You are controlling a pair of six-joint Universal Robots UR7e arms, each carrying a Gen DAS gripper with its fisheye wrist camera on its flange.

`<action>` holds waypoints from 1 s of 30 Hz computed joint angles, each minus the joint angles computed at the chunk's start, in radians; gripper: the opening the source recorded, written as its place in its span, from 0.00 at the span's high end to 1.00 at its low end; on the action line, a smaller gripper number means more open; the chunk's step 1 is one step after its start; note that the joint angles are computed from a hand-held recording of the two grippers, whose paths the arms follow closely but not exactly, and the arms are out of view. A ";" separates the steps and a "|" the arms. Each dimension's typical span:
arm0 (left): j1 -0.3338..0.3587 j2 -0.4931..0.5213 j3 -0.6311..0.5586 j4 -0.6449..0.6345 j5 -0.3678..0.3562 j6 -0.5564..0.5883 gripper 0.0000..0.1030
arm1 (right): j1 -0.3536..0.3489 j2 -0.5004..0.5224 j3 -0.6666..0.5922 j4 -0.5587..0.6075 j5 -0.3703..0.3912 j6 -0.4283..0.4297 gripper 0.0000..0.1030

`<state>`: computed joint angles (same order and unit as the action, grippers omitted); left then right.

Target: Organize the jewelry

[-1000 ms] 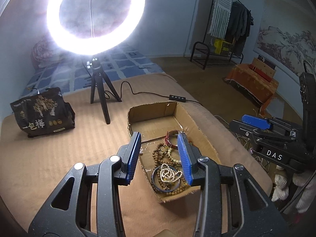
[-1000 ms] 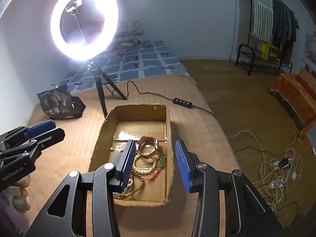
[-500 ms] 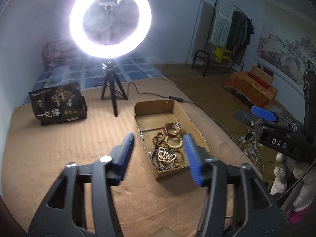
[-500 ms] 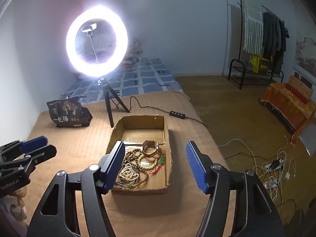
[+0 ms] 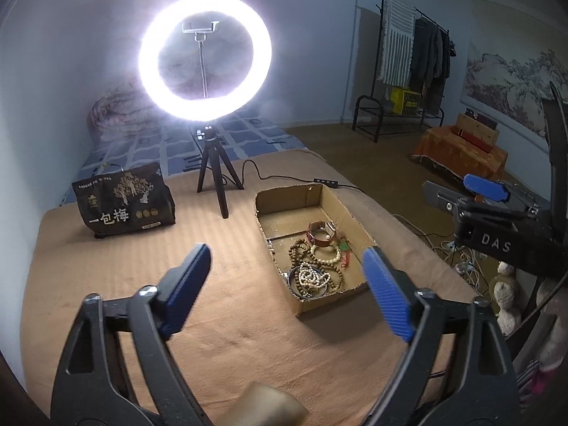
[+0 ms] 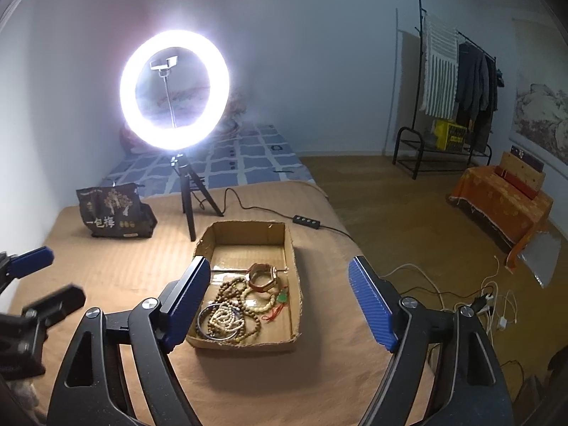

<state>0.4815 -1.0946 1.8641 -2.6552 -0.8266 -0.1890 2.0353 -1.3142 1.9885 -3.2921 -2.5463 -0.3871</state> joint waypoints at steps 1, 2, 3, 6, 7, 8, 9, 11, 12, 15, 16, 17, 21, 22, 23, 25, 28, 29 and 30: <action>-0.003 -0.001 0.005 -0.009 0.010 0.004 0.08 | 0.001 0.002 -0.002 -0.008 0.000 -0.001 0.22; -0.006 -0.003 0.008 -0.015 0.020 0.006 0.07 | 0.004 0.004 -0.003 -0.019 -0.003 -0.003 0.22; -0.009 -0.004 0.009 -0.017 0.028 0.005 0.06 | 0.005 0.008 -0.004 -0.033 -0.007 -0.010 0.21; -0.013 -0.009 0.018 -0.031 0.053 0.000 0.00 | 0.010 0.029 -0.010 -0.094 -0.024 -0.050 0.21; -0.013 -0.011 0.020 -0.032 0.058 -0.001 0.00 | 0.010 0.031 -0.009 -0.100 -0.026 -0.053 0.21; -0.013 -0.013 0.022 -0.028 0.065 -0.005 0.00 | 0.010 0.032 -0.009 -0.096 -0.024 -0.051 0.21; -0.012 -0.015 0.024 -0.029 0.068 -0.006 0.00 | 0.009 0.033 -0.008 -0.093 -0.024 -0.051 0.21; -0.013 -0.018 0.026 -0.027 0.070 -0.013 0.00 | 0.010 0.037 -0.008 -0.104 -0.029 -0.060 0.21; -0.013 -0.020 0.026 -0.024 0.072 -0.018 0.00 | 0.010 0.041 -0.008 -0.113 -0.033 -0.069 0.21; -0.013 -0.019 0.026 -0.024 0.076 -0.022 0.00 | 0.011 0.049 -0.011 -0.131 -0.040 -0.081 0.21; -0.013 -0.018 0.026 -0.021 0.078 -0.022 0.00 | 0.011 0.050 -0.011 -0.133 -0.040 -0.082 0.21; -0.013 -0.017 0.026 -0.017 0.078 -0.020 0.00 | 0.011 0.051 -0.010 -0.135 -0.042 -0.082 0.21; -0.015 -0.015 0.027 -0.014 0.079 -0.015 0.00 | 0.011 0.051 -0.010 -0.135 -0.041 -0.083 0.20; -0.015 -0.014 0.027 -0.013 0.079 -0.016 0.00 | 0.010 0.051 -0.010 -0.134 -0.040 -0.082 0.21; -0.015 -0.014 0.027 -0.012 0.080 -0.016 0.00 | 0.010 0.051 -0.010 -0.135 -0.041 -0.082 0.21; -0.015 -0.014 0.028 -0.013 0.079 -0.019 0.00 | 0.010 0.052 -0.010 -0.137 -0.041 -0.084 0.21; -0.016 -0.014 0.028 -0.011 0.079 -0.019 0.00 | 0.007 0.051 -0.010 -0.139 -0.037 -0.086 0.20; -0.016 -0.014 0.028 -0.011 0.079 -0.018 0.00 | 0.008 0.052 -0.011 -0.137 -0.040 -0.085 0.20; -0.016 -0.014 0.027 -0.010 0.079 -0.018 0.00 | 0.007 0.052 -0.011 -0.136 -0.041 -0.085 0.20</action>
